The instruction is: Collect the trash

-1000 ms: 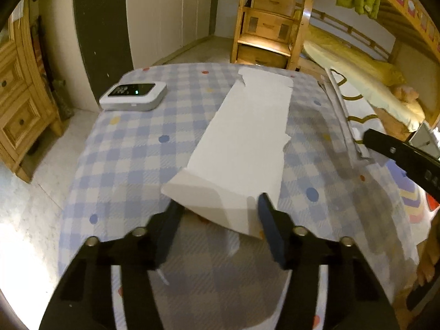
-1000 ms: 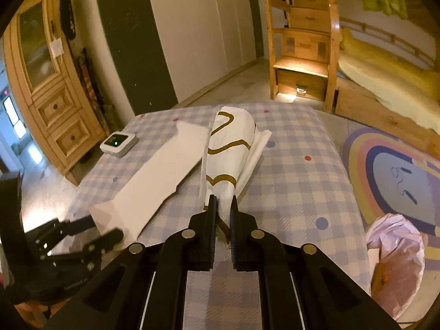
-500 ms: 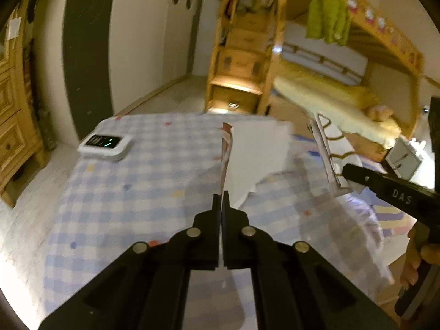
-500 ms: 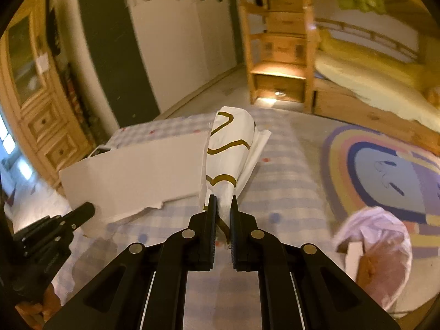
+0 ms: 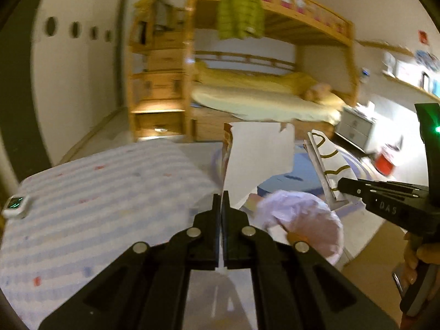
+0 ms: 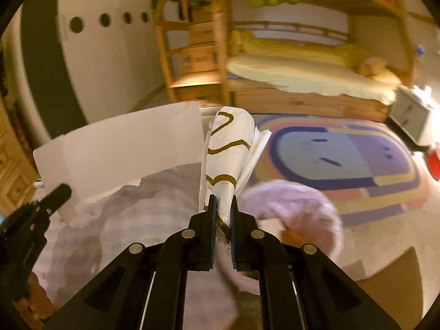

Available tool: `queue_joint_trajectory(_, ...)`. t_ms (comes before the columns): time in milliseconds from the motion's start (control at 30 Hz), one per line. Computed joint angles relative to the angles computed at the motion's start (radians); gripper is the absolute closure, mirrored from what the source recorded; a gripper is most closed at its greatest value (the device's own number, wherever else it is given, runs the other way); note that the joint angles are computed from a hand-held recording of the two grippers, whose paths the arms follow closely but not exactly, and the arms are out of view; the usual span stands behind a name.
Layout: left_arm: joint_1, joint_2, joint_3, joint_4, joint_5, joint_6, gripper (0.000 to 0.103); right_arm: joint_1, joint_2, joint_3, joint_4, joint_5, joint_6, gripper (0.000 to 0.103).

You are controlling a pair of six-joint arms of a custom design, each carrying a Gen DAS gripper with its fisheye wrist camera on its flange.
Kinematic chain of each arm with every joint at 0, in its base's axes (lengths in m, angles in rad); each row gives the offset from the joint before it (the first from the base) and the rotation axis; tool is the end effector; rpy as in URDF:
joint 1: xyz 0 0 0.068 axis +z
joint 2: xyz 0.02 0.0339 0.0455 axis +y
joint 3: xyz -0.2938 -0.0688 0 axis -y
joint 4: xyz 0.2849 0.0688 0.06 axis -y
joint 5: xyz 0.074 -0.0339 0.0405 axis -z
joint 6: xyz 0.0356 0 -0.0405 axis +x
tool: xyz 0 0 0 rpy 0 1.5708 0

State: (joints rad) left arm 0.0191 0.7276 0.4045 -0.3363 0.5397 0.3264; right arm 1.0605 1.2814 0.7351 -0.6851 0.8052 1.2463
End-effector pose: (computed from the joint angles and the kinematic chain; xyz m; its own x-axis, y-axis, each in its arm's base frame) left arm 0.1727 -0.0150 0.2113 -0.4552 0.2664 -0.8496 0.5655 0.8235 -0.0448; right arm 0.1414 0.2000 0.2053 -0.6089 0.2570 -0.7505 0.2811 0.9546 0.0988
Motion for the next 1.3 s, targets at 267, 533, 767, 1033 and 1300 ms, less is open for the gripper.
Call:
queue_joint_trajectory(267, -0.403, 0.244, 0.034, 0.182, -0.226, -0.190, 0.103, -0.112, -0.171, -0.208, -0.004, -0.109, 0.032, 0.094)
queue_joint_trajectory(533, -0.438, 0.413, 0.088, 0.241, -0.233, -0.252, 0.076, -0.291, -0.215, -0.338, 0.184, -0.265, -0.095, 0.069)
queue_joint_trajectory(767, -0.361, 0.337, 0.070, 0.195, -0.201, -0.218, 0.056, -0.193, -0.219, -0.347, 0.156, -0.218, 0.045, 0.058)
queue_joint_trajectory(1033, -0.107, 0.106, 0.043, 0.013, -0.069, -0.078, 0.044, 0.062, -0.262, -0.209, -0.121, -0.057, 0.276, 0.058)
queue_joint_trajectory(1300, 0.419, -0.001, 0.096, -0.341, 0.166, 0.276, 0.023, 0.333, -0.122, 0.064, -0.318, 0.022, 0.397, 0.016)
